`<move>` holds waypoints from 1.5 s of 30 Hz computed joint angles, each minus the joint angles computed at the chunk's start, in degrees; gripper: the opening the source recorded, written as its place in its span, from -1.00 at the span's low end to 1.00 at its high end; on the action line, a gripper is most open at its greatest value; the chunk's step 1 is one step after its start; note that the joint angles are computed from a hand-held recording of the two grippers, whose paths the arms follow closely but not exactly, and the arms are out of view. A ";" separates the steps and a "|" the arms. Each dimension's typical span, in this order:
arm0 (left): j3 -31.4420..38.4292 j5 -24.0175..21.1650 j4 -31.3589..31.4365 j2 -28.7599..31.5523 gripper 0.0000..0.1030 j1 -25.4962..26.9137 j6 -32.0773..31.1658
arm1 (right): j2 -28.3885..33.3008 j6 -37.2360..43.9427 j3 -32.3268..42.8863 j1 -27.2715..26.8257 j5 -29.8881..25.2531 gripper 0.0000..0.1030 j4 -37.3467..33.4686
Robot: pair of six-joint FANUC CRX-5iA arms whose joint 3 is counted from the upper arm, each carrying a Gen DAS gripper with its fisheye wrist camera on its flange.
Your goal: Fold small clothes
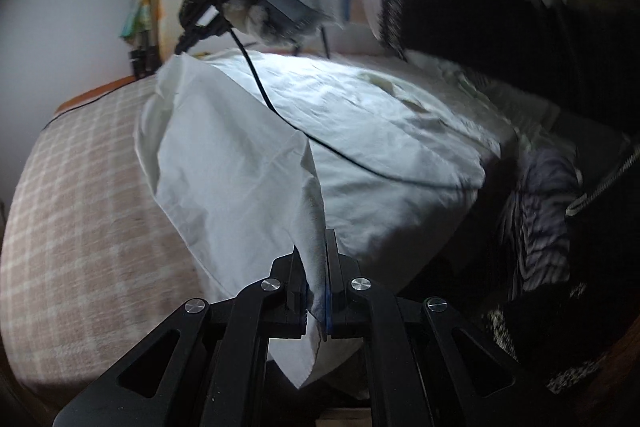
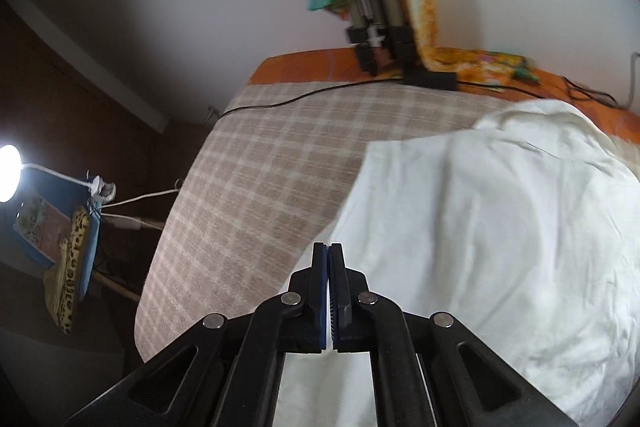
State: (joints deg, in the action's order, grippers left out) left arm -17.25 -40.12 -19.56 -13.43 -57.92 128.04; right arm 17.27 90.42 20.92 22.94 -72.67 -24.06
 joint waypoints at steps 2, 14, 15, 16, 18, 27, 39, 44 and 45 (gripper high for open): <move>0.86 -0.46 1.85 2.36 -0.92 -0.24 -3.43 | -0.64 0.42 -1.88 -0.73 0.90 -1.00 0.90; 2.17 -2.96 1.59 4.97 -0.54 -2.61 -0.24 | -5.57 -0.56 -15.24 3.82 10.50 -0.30 20.31; 1.69 -2.58 0.66 4.18 -0.53 -2.88 2.17 | -7.42 0.02 -16.57 4.52 12.26 -0.28 20.96; 1.06 -2.61 -1.21 2.99 -0.49 -3.33 6.22 | -8.52 2.02 -16.77 4.68 12.77 -0.28 19.79; -0.03 -3.76 -4.20 1.28 -0.44 -4.08 13.63 | -10.50 10.89 -15.71 4.06 11.79 -0.18 13.03; -12.41 7.82 8.98 -2.83 -0.44 2.45 21.19 | -14.33 26.06 -21.87 12.79 12.93 0.41 13.44; -12.40 7.83 8.25 -1.43 -0.44 2.43 24.43 | -8.85 17.23 -19.12 12.79 12.26 0.39 16.08; -13.06 9.22 10.61 -0.94 -0.44 3.10 21.14 | -4.59 5.02 -9.94 9.10 -1.17 0.27 11.05; -13.73 9.60 12.51 -0.98 -0.44 3.73 19.36 | -3.99 3.41 -8.90 9.27 -3.01 0.17 11.32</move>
